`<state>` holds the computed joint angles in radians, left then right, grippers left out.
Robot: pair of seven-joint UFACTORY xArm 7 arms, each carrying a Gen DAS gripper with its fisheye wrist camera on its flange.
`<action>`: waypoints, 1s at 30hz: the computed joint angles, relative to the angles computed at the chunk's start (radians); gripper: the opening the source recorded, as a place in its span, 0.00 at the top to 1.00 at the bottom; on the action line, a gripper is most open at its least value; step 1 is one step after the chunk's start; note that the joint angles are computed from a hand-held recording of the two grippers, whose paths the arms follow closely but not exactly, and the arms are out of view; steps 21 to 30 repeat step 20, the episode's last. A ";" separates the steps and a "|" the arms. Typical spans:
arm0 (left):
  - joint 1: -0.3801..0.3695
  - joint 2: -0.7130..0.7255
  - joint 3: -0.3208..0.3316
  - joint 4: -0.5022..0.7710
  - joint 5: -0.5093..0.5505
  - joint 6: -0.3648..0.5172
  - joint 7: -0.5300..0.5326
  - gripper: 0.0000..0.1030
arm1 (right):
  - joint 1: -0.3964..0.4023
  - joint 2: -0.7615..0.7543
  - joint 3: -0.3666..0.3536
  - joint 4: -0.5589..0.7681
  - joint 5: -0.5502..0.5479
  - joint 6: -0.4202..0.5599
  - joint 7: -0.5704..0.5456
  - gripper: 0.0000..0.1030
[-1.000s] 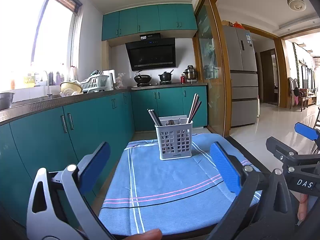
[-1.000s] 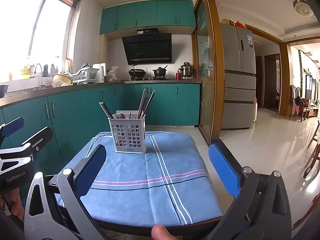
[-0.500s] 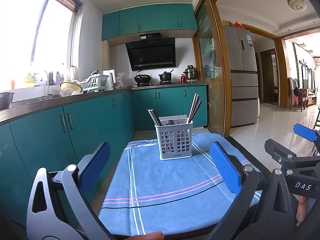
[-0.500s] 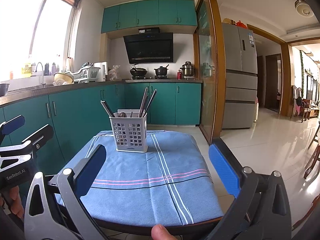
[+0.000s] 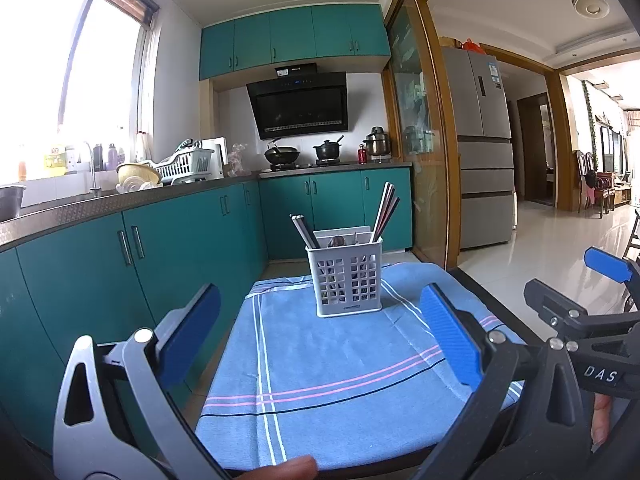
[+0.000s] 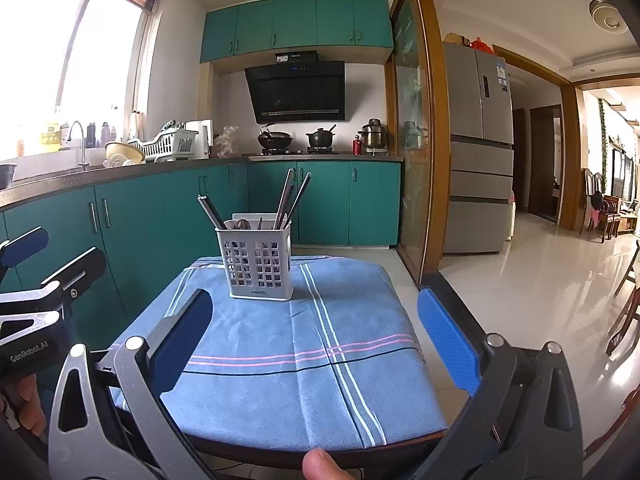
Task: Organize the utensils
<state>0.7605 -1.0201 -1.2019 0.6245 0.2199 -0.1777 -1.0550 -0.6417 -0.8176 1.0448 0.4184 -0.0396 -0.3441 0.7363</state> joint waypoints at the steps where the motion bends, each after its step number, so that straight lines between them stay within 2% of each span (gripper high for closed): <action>1: 0.000 -0.002 -0.002 0.006 -0.002 0.012 -0.002 0.04 | -0.004 0.000 0.004 0.000 0.001 -0.001 0.001 0.03; 20: 0.048 0.035 -0.052 0.036 0.007 0.003 -0.010 0.04 | -0.049 0.047 0.048 0.017 -0.006 -0.009 0.004 0.03; 30: 0.048 0.035 -0.052 0.036 0.007 0.003 -0.010 0.04 | -0.049 0.047 0.048 0.017 -0.006 -0.009 0.004 0.03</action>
